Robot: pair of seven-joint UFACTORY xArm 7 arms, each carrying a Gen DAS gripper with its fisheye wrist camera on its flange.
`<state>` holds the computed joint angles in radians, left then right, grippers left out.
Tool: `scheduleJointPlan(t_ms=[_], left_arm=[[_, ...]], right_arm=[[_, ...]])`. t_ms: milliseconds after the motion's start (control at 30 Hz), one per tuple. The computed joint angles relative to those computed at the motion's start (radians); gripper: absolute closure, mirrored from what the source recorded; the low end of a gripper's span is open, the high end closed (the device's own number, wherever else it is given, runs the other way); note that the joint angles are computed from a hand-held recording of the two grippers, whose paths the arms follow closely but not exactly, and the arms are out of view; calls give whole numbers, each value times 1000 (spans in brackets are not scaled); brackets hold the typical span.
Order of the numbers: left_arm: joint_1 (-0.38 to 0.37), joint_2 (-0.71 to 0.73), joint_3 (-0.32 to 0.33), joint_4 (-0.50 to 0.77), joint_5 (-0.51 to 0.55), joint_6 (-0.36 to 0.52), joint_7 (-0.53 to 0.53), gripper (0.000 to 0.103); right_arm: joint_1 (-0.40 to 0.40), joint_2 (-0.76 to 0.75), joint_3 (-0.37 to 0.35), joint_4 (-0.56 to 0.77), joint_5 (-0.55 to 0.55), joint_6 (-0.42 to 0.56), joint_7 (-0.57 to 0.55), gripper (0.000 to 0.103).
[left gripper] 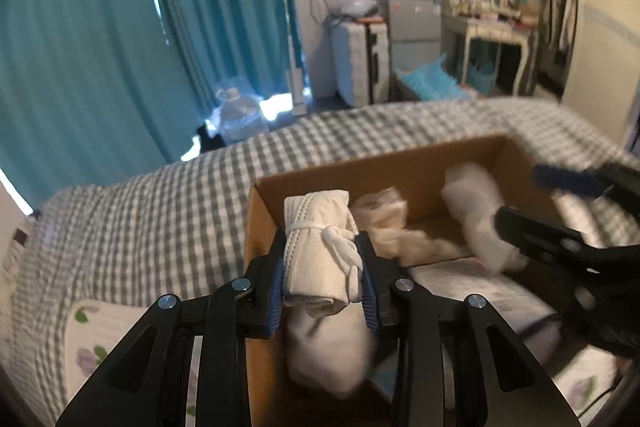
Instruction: Organize soft objects
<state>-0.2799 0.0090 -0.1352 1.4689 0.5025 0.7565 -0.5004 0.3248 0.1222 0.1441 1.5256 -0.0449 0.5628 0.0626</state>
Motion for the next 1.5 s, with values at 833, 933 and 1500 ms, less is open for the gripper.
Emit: scheduleJointPlan(t_ms=[833,933,1500], left_arm=[[6,-246,-109,114,52,116,-40,24],[61,-341,-168,107,130,84,-94,24],[267,-871,-187,-348,69,-211,-151,18]], right_arm=[[-59,-363,23,-10,-1,177,89,34],[-69,-424,49,23,-39,196,103,33],[-151,-823,171,-314,-83,-117,253,0]])
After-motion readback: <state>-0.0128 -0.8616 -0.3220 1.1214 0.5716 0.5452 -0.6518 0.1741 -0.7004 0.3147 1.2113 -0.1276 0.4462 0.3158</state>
